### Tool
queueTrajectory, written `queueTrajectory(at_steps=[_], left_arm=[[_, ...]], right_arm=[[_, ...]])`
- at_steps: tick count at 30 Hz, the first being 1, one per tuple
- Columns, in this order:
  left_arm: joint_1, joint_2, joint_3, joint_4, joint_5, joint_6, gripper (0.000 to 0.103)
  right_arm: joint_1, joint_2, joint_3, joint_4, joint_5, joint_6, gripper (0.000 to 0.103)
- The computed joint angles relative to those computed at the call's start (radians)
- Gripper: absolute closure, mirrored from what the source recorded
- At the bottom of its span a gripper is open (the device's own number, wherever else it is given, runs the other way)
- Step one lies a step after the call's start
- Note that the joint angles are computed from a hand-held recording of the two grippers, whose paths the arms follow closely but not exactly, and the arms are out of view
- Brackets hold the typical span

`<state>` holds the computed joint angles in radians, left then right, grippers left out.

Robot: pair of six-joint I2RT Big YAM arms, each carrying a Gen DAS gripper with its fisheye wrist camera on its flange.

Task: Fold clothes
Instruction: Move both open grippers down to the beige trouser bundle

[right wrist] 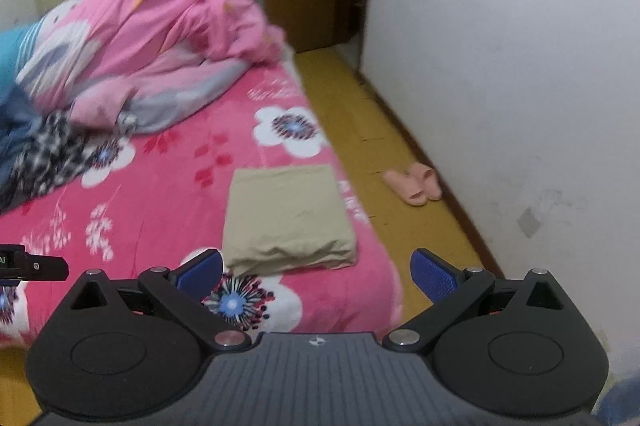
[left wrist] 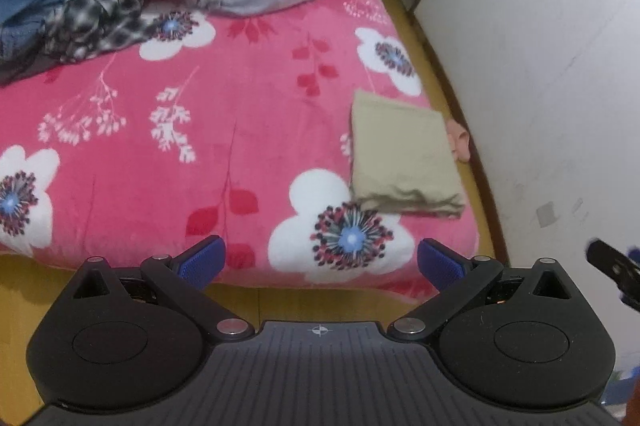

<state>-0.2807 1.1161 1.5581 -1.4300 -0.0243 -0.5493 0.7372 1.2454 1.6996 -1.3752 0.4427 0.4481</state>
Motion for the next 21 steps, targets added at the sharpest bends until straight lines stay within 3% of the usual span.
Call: queueTrajectory(at_steps=[3, 5, 9, 11, 14, 17, 21], left_arm=[[-0.029, -0.03, -0.138, 0.121, -0.08, -0.013, 0.0], [-0.043, -0.023, -0.218, 0.204, -0.13, -0.022, 0.001], [-0.049, 0.021, -0.338, 0.381, -0.183, -0.017, 0.007], [-0.052, 0.043, -0.387, 0.474, -0.194, 0.007, 0.008], [-0.059, 0.083, -0.425, 0.577, -0.184, 0.068, 0.026], [-0.056, 0.128, -0.442, 0.673, -0.136, 0.126, 0.044], [-0.054, 0.18, -0.441, 0.795, -0.081, 0.165, 0.048]], right_arm=[[-0.053, 0.004, -0.137, 0.17, -0.117, -0.085, 0.007], [-0.092, 0.029, -0.224, 0.289, -0.198, -0.107, 0.02], [-0.157, 0.116, -0.353, 0.513, -0.35, -0.132, 0.033], [-0.177, 0.154, -0.409, 0.615, -0.412, -0.125, 0.047], [-0.202, 0.206, -0.464, 0.734, -0.492, -0.099, 0.065], [-0.215, 0.241, -0.497, 0.844, -0.51, -0.097, 0.074], [-0.224, 0.281, -0.512, 0.944, -0.508, -0.137, 0.081]])
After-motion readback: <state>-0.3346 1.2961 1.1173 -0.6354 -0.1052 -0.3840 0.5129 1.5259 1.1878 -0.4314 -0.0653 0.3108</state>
